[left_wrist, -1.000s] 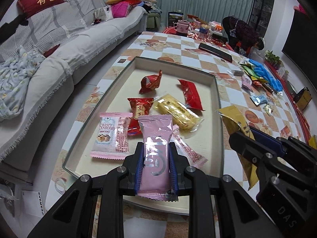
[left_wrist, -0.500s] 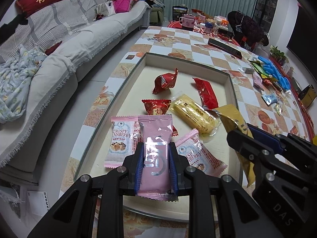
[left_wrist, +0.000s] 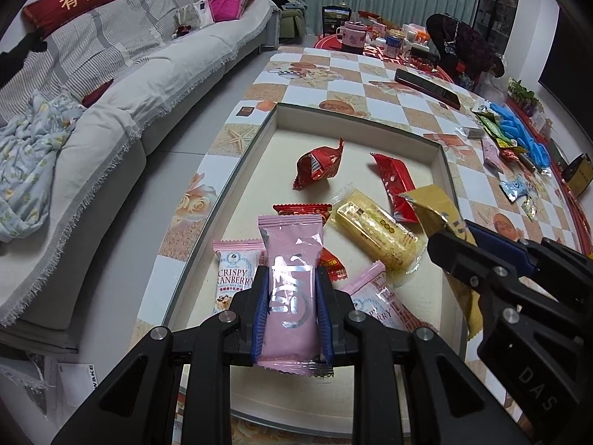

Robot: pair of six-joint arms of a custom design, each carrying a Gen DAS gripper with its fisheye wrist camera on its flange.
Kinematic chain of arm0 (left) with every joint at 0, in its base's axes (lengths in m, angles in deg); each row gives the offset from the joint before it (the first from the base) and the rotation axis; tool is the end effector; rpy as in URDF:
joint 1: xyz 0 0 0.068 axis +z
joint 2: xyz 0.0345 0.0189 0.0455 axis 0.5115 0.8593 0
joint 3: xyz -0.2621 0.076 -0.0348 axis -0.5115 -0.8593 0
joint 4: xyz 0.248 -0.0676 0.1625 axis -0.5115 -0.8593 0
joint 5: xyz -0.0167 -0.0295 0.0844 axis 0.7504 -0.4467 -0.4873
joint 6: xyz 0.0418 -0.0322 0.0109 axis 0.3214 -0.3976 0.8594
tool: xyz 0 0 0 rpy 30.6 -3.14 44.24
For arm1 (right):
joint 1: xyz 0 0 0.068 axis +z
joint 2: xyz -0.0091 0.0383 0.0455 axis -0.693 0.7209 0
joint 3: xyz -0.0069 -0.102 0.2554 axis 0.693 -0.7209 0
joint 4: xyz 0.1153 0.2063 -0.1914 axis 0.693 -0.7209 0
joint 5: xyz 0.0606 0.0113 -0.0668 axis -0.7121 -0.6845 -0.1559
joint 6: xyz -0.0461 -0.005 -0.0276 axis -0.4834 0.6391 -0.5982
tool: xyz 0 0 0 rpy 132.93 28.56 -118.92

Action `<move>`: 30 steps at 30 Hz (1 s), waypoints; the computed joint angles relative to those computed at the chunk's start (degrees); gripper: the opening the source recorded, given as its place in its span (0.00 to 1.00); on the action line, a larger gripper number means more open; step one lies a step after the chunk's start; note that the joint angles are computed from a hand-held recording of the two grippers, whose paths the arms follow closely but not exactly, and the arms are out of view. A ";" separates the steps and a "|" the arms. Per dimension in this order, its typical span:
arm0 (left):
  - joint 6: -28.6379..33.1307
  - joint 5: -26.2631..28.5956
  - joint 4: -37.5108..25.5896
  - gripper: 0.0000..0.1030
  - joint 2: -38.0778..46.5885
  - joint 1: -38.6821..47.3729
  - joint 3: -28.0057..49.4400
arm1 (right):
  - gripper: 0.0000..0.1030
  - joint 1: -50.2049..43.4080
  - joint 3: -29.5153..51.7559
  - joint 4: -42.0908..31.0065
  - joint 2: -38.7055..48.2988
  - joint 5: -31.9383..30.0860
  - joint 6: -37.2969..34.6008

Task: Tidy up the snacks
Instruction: 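Lower both grippers and open them to drop the packs into the tray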

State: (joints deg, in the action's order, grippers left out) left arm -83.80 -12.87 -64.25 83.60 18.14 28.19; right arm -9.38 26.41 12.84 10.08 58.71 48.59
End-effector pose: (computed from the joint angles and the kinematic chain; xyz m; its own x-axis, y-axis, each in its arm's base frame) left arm 0.2806 -0.0611 0.1666 -0.8493 0.0961 -0.5192 0.1173 0.9931 -0.0080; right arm 0.2728 0.1831 0.1720 -0.7968 -0.0724 -0.5999 -0.2137 0.9624 0.1677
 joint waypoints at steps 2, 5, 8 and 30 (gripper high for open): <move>0.27 -0.04 0.05 0.25 0.69 -0.10 0.51 | 0.23 -0.42 0.38 0.03 0.31 -0.11 -0.06; 0.59 0.25 0.02 0.25 2.08 0.00 1.50 | 0.23 -0.95 1.26 -0.03 1.40 -0.33 -0.31; 0.97 0.29 0.03 0.25 3.77 0.28 2.71 | 0.23 -1.30 2.42 -0.42 2.88 -0.25 -0.83; 3.34 0.93 -0.40 0.25 11.52 1.47 9.04 | 0.23 -4.30 9.86 -2.14 11.09 -2.27 -3.04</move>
